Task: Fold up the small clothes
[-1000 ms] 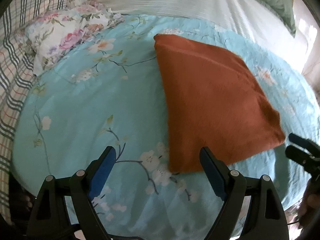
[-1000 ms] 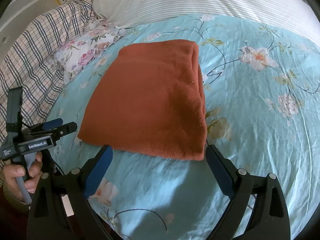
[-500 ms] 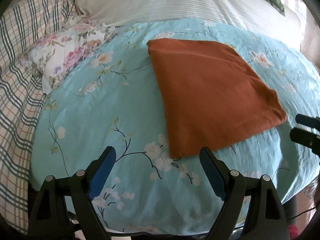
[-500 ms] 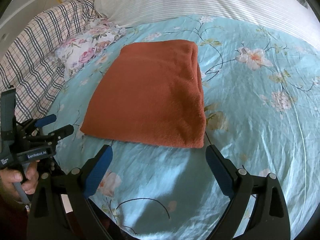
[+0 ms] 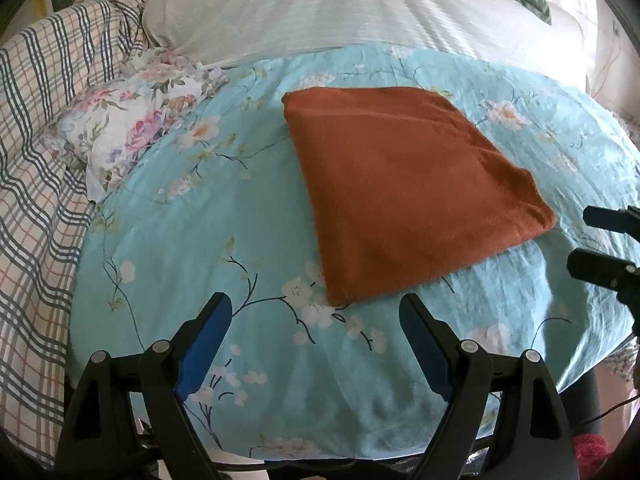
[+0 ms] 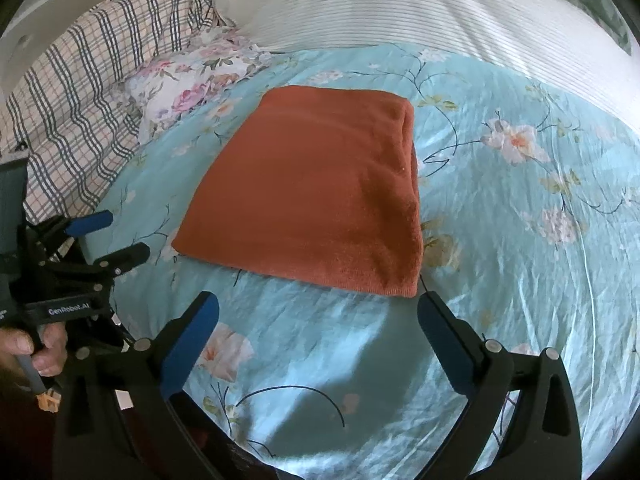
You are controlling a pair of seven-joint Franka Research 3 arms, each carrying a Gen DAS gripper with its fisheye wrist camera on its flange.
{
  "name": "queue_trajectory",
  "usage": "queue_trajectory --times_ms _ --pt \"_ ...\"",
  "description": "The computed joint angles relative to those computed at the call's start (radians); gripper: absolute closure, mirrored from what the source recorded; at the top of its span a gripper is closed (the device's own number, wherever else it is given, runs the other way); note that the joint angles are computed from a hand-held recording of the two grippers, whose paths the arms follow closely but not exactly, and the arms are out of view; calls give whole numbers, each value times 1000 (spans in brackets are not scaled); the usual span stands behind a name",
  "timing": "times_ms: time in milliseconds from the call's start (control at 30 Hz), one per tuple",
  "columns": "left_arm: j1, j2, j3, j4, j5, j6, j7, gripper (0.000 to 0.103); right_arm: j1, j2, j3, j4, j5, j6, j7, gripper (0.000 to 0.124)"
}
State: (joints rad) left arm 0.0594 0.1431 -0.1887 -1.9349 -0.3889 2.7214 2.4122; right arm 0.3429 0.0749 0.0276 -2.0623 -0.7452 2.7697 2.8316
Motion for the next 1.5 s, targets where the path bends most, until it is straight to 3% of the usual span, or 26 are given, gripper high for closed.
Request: queue_trajectory --times_ms 567,1500 --pt "1 -35 6 -13 -107 -3 75 17 -7 -14 9 -5 -8 -13 3 23" --pt "-9 -38 14 -15 -127 -5 83 17 -11 -12 4 -10 -27 8 18 23"
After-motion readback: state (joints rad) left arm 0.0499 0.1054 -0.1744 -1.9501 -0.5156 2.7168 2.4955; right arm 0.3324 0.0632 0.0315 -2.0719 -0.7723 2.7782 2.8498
